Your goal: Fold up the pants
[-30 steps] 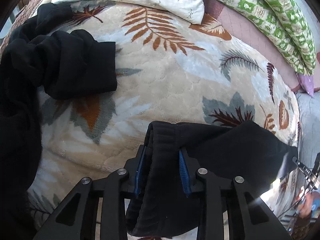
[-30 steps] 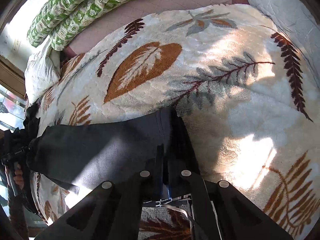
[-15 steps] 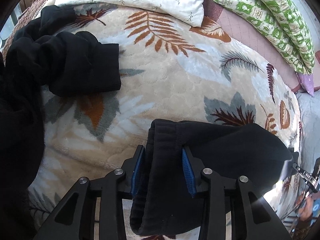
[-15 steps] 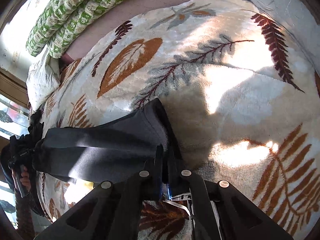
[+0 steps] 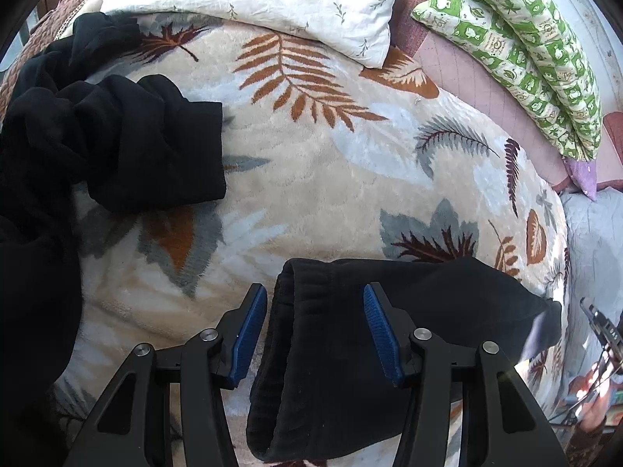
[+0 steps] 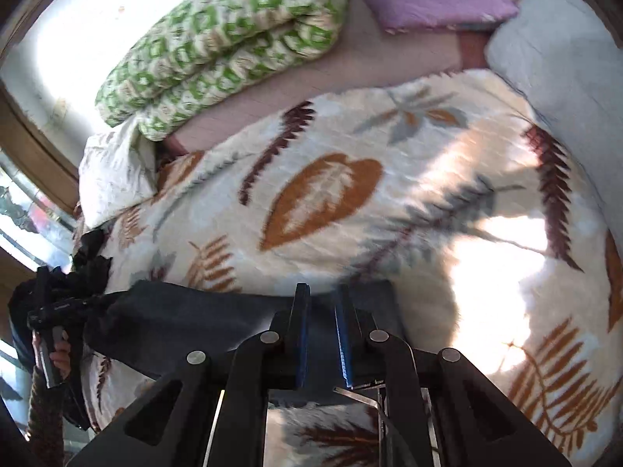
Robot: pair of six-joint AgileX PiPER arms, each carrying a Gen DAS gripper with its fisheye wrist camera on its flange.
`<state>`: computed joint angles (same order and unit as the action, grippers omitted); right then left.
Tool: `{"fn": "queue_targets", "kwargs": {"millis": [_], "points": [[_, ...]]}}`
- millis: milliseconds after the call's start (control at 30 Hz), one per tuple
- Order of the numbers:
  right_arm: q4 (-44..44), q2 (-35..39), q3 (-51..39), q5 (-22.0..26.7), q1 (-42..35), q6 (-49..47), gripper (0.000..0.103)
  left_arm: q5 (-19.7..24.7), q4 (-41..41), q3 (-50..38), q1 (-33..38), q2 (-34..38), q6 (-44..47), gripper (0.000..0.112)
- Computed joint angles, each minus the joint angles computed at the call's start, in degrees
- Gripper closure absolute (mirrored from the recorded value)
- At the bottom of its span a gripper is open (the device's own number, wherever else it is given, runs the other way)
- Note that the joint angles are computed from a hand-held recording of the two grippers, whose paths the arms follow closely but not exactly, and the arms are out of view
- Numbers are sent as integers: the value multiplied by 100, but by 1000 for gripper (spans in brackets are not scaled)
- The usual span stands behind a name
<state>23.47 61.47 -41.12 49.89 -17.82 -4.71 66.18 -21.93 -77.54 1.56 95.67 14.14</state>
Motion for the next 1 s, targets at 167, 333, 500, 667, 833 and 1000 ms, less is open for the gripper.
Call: {"fn": "queue_targets", "kwargs": {"millis": [167,333,500,667,833,1000], "points": [[1413,1837,-908,-903,2045,-345,74,-46,-61,-60,-106,196,-93,60],[1565,4138,-2674,-1039,3482,-270,74,-86,-163,-115,-80,330,-92,60],[1058,5445,-4061,-564,3914,158,74,-84,-336,-135,10,437,0,60],[1209,5934,-4672,29,3983,-174,74,-185,-415,-51,5,443,87,60],[679,5749,-4595,25,4211,-268,91,-360,-371,229,-48,96,181,83],[784,5024,-3820,-759,4200,-341,91,-1026,-12,639,-282,-407,59,84]]}}
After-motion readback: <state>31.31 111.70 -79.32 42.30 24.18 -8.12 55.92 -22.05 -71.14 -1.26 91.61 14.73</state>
